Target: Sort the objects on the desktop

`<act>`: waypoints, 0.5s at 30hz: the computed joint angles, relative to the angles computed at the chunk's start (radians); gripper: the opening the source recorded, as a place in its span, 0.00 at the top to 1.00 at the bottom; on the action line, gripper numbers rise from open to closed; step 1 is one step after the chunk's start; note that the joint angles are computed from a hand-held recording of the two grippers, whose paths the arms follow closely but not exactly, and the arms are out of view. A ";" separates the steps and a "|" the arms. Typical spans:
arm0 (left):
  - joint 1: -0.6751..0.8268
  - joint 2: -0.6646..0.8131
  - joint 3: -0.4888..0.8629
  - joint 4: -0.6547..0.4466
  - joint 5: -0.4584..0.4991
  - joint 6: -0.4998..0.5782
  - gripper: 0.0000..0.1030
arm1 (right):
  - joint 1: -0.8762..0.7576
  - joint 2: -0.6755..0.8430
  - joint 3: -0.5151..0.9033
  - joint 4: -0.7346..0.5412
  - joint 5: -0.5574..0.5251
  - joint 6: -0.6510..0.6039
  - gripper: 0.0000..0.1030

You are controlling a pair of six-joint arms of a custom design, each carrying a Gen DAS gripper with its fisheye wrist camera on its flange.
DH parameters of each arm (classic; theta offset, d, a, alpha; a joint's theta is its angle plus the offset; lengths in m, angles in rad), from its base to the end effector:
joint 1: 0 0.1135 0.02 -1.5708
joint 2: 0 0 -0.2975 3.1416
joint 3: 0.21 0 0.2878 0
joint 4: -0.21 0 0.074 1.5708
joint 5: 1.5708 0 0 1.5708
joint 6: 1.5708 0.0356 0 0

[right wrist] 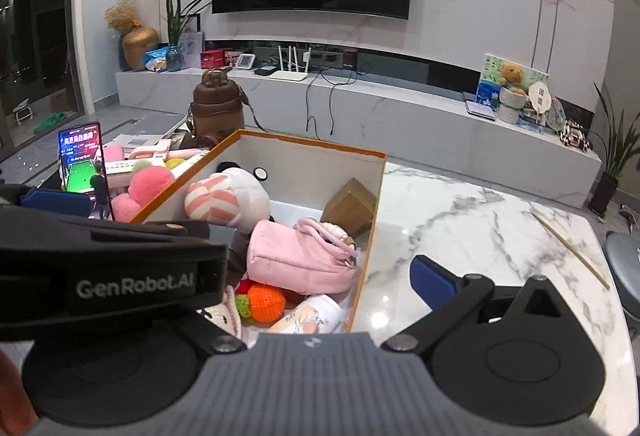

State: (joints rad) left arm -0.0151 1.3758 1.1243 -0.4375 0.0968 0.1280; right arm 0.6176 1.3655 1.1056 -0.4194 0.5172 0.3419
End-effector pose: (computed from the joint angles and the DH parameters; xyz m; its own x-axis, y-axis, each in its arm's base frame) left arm 0.3343 -0.0085 0.3238 -0.6190 0.1364 -0.7734 0.1700 0.9847 0.0376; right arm 0.2780 0.1758 0.3245 -0.5462 -0.0305 -0.8371 -0.0070 0.9995 -0.0318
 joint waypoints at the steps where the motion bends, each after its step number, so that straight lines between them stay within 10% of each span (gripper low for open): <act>1: -0.004 0.001 0.000 -0.001 -0.007 -0.004 0.00 | -0.001 -0.001 -0.002 0.000 0.001 0.003 0.01; 15: -0.027 -0.024 -0.036 0.036 -0.044 -0.031 0.00 | 0.004 -0.010 -0.011 -0.008 0.014 0.025 0.01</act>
State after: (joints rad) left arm -0.0419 1.3520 1.0878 -0.4015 0.0526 0.0972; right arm 0.6218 1.3553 1.0950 -0.4276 0.5311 0.3664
